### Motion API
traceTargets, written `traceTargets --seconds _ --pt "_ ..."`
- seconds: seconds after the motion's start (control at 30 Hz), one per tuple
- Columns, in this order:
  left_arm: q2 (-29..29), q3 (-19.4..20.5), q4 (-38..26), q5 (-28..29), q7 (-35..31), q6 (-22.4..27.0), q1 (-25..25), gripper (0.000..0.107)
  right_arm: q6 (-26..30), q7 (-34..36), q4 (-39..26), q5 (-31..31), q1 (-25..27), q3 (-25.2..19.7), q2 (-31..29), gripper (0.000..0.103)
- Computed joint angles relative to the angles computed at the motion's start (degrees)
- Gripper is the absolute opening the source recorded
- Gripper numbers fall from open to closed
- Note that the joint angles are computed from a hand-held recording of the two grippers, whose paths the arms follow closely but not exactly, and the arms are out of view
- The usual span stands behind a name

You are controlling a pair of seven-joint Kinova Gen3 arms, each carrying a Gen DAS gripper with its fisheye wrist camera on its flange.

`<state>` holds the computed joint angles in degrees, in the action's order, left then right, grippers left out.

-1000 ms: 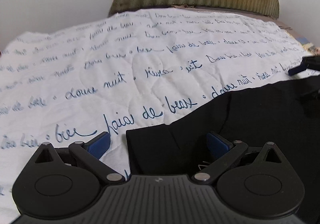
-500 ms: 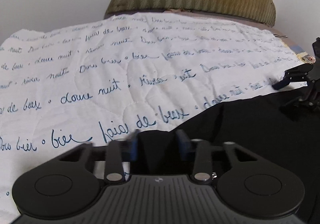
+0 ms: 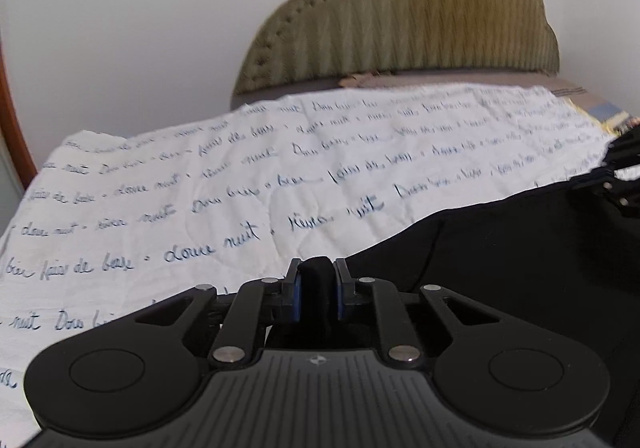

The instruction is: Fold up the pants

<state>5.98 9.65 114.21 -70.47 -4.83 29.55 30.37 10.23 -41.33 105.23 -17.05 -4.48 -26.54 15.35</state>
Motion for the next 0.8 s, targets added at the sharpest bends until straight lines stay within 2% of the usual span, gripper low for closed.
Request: traceTargets --seconds 0.07,0.23,0.57,0.63,0.7,0.8 --pt "-1.1 0.5 0.5 -1.1 1.7 0.9 0.7 0.015 -4.7 0.8 3.8 -0.8 -5.3 4.6 -3.4 0.006" --pt "-2.3 3.8 1.0 -1.3 1.2 7.5 3.0 0.014 -15.4 11.6 13.7 -11.9 -18.6 14.5 -9.7 0.006" --pt "-3.8 9.5 -0.3 -4.0 4.2 21.2 8.0 0.015 -23.5 31.4 21.4 -35.2 -45.1 33.9 -17.4 0.006" --pt "-3.7 10.1 -0.7 -5.1 5.1 23.1 9.1 0.015 -26.1 32.5 23.1 -37.6 -50.3 36.8 -18.8 0.006" --pt "-4.1 10.7 -0.5 -6.5 6.1 24.6 10.2 0.015 -29.2 31.7 25.1 -37.8 -52.2 36.4 -20.0 0.006" --pt "-5.3 11.9 0.9 -7.3 6.5 26.0 11.6 0.015 -34.1 32.7 28.1 -40.6 -51.3 31.3 -21.9 0.006"
